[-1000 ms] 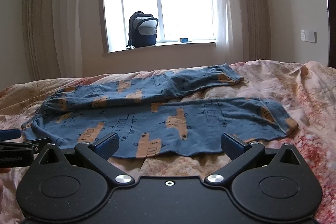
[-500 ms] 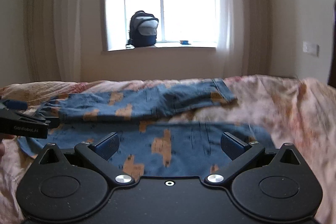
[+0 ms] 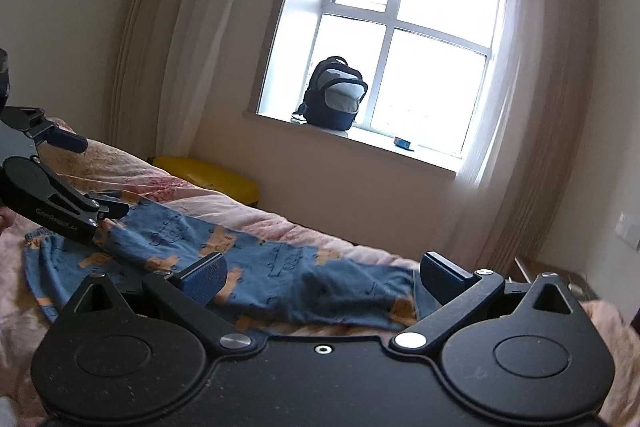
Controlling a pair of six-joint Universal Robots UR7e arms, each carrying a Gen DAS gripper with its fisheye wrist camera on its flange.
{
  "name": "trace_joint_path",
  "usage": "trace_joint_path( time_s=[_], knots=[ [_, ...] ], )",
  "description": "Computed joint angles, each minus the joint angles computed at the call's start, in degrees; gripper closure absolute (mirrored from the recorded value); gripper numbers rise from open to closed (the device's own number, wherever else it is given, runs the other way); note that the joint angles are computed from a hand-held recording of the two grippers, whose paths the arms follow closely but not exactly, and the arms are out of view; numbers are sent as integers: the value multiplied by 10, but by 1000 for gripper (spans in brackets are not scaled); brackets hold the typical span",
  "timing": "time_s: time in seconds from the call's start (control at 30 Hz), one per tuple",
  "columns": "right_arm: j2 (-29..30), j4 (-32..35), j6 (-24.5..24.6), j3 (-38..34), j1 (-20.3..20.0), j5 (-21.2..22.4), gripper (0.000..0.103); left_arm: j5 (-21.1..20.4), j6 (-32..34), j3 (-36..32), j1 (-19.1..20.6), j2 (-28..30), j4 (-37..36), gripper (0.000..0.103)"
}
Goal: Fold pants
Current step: 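Move both tools toward the waistband end of the blue pants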
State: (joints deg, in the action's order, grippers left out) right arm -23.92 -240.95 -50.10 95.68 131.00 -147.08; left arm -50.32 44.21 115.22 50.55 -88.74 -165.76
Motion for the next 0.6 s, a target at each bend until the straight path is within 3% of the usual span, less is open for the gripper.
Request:
trace_joint_path(
  time_s=[0.23,0.33,0.4,0.43,0.57,0.6],
  knots=[
    [-42,110,9,10,-27,51,0,-19,-2,-67,31,37,81,0],
    [-43,174,4,-9,-42,72,0,22,16,-118,45,70,152,0],
    [-45,238,16,-22,-57,92,0,23,31,-151,62,91,170,0],
    [-49,273,28,-25,-66,110,0,16,44,-170,74,104,167,0],
    [-88,450,111,-17,-128,258,0,-22,84,-228,127,155,110,0],
    [-89,482,127,-25,-139,275,0,-30,89,-249,142,170,105,0]
  ],
)
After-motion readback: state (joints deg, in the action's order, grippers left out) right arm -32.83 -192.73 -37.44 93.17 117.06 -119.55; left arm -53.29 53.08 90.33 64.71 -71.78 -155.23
